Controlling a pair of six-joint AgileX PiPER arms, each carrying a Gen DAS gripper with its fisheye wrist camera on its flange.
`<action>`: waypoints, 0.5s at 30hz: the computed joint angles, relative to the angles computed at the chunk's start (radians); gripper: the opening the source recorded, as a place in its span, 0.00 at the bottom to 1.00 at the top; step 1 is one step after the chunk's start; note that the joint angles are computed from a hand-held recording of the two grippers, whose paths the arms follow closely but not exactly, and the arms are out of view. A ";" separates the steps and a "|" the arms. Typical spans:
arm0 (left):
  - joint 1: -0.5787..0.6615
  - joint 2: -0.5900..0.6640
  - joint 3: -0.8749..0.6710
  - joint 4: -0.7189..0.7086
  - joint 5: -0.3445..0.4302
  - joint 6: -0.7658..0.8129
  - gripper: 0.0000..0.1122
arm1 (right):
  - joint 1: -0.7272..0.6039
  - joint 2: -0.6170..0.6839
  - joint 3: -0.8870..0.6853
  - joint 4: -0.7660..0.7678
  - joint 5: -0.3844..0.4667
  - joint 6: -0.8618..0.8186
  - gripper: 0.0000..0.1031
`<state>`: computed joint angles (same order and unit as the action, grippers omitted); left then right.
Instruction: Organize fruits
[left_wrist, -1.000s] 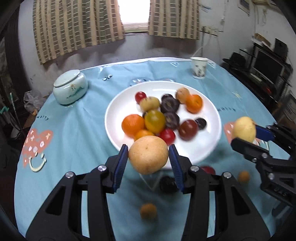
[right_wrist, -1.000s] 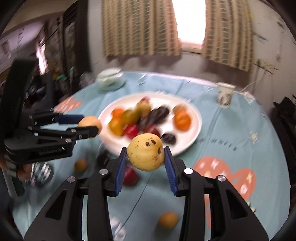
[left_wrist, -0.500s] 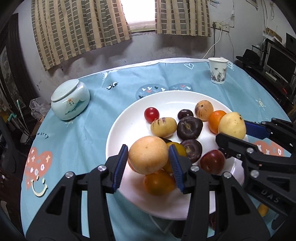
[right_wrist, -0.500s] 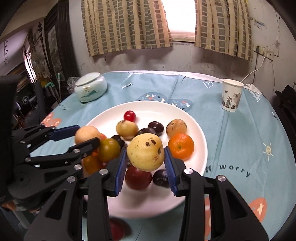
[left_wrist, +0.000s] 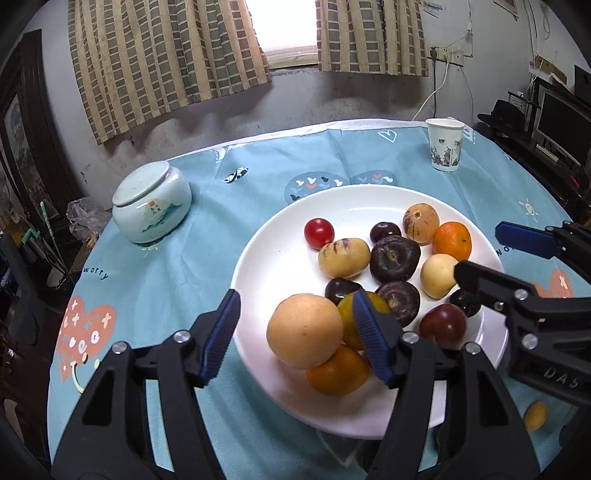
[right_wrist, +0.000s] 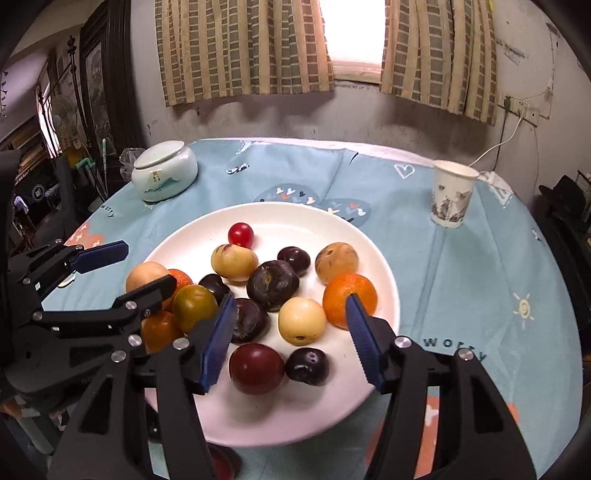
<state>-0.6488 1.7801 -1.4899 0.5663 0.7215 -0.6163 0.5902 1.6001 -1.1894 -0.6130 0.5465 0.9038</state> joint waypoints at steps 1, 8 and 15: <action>0.000 -0.018 0.013 -0.003 -0.001 -0.004 0.57 | 0.004 -0.019 0.012 -0.006 0.004 0.012 0.59; -0.068 -0.230 0.245 0.073 -0.031 -0.098 0.65 | 0.122 -0.251 0.208 -0.115 0.020 0.190 0.63; -0.055 -0.512 0.596 -0.059 -0.181 -0.088 0.71 | 0.522 -0.466 0.540 -0.478 0.289 0.632 0.64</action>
